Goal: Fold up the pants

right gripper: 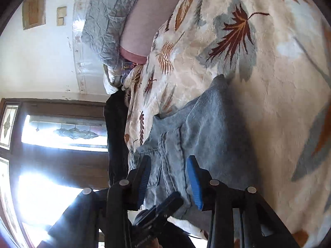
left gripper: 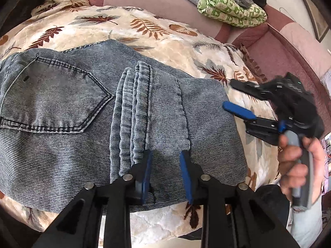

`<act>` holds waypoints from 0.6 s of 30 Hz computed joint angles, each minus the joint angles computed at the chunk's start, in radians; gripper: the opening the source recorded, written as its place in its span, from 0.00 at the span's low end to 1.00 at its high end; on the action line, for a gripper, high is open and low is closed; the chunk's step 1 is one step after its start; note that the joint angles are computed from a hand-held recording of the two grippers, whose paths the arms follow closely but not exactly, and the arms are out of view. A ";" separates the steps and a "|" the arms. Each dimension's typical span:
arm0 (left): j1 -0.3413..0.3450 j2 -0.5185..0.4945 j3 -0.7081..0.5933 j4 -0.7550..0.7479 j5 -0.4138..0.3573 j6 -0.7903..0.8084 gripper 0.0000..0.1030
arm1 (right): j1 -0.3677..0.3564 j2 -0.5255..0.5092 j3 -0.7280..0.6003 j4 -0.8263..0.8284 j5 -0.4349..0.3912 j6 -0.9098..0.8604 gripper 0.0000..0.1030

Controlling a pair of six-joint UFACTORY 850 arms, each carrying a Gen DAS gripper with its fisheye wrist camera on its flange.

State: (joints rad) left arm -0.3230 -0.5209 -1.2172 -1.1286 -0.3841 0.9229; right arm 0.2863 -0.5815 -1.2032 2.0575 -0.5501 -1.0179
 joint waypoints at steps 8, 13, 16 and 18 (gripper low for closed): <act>-0.008 0.003 0.016 -0.039 0.028 0.106 0.27 | -0.021 -0.037 -0.037 0.087 -0.001 -0.062 0.63; 0.004 0.015 0.018 -0.022 0.000 0.084 0.28 | -0.031 -0.031 -0.024 0.110 -0.016 -0.080 0.64; 0.023 0.036 0.037 -0.103 -0.017 0.133 0.31 | -0.005 0.050 0.063 0.207 -0.023 -0.194 0.66; 0.032 0.071 0.077 -0.209 0.003 0.239 0.40 | 0.011 0.087 0.123 0.203 -0.078 -0.184 0.67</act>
State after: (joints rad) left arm -0.2912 -0.4500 -1.1402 -1.3377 -0.3815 1.1616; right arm 0.2975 -0.4944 -1.0804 2.2601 -0.6282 -1.2021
